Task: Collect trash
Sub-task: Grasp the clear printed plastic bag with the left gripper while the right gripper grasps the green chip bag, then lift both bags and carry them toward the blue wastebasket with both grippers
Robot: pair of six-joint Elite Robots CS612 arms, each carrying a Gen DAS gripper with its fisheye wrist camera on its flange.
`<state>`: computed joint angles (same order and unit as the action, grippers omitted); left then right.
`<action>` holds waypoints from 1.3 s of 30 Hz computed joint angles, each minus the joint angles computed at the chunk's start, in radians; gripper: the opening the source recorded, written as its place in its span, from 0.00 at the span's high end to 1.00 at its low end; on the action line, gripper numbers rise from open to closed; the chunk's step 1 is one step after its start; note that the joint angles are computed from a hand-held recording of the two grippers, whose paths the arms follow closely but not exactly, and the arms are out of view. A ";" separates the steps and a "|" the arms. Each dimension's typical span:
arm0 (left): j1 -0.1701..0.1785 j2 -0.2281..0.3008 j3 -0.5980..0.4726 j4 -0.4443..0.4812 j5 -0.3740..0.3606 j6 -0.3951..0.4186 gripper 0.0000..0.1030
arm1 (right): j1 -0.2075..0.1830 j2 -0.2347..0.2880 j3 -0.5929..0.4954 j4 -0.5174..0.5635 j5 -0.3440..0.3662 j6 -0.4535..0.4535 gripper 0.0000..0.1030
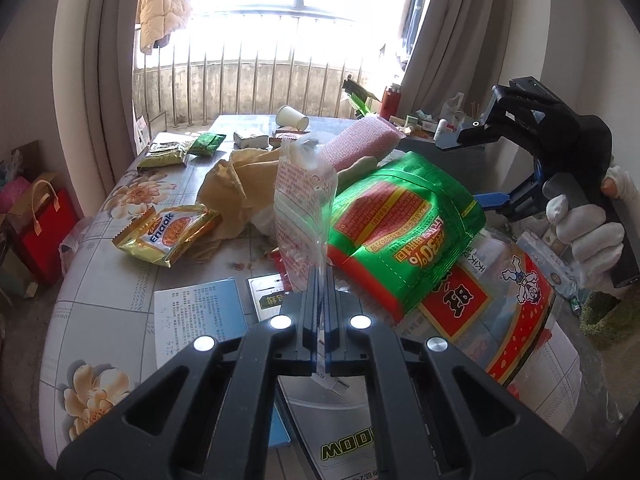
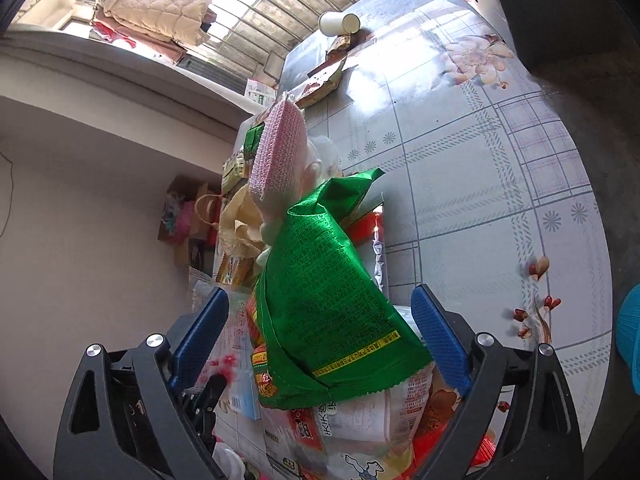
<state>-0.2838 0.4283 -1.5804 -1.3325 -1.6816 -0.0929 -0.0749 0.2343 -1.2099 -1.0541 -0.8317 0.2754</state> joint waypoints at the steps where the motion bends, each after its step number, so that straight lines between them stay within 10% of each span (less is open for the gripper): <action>1: 0.000 0.000 0.001 0.002 -0.007 0.000 1.00 | 0.000 -0.001 -0.006 -0.001 0.009 -0.010 0.16; 12: 0.001 0.001 0.018 0.042 -0.066 -0.021 1.00 | -0.005 -0.002 -0.049 0.100 0.106 -0.087 0.24; 17: 0.002 0.000 0.020 0.048 -0.057 -0.021 1.00 | 0.010 -0.014 -0.038 0.167 0.039 -0.112 0.28; 26: 0.005 -0.001 -0.007 0.039 -0.022 -0.033 1.00 | 0.035 -0.018 -0.094 0.152 -0.036 -0.181 0.87; 39: 0.019 -0.024 -0.078 -0.045 0.074 -0.082 1.00 | 0.020 0.011 -0.207 -0.080 0.067 -0.068 0.95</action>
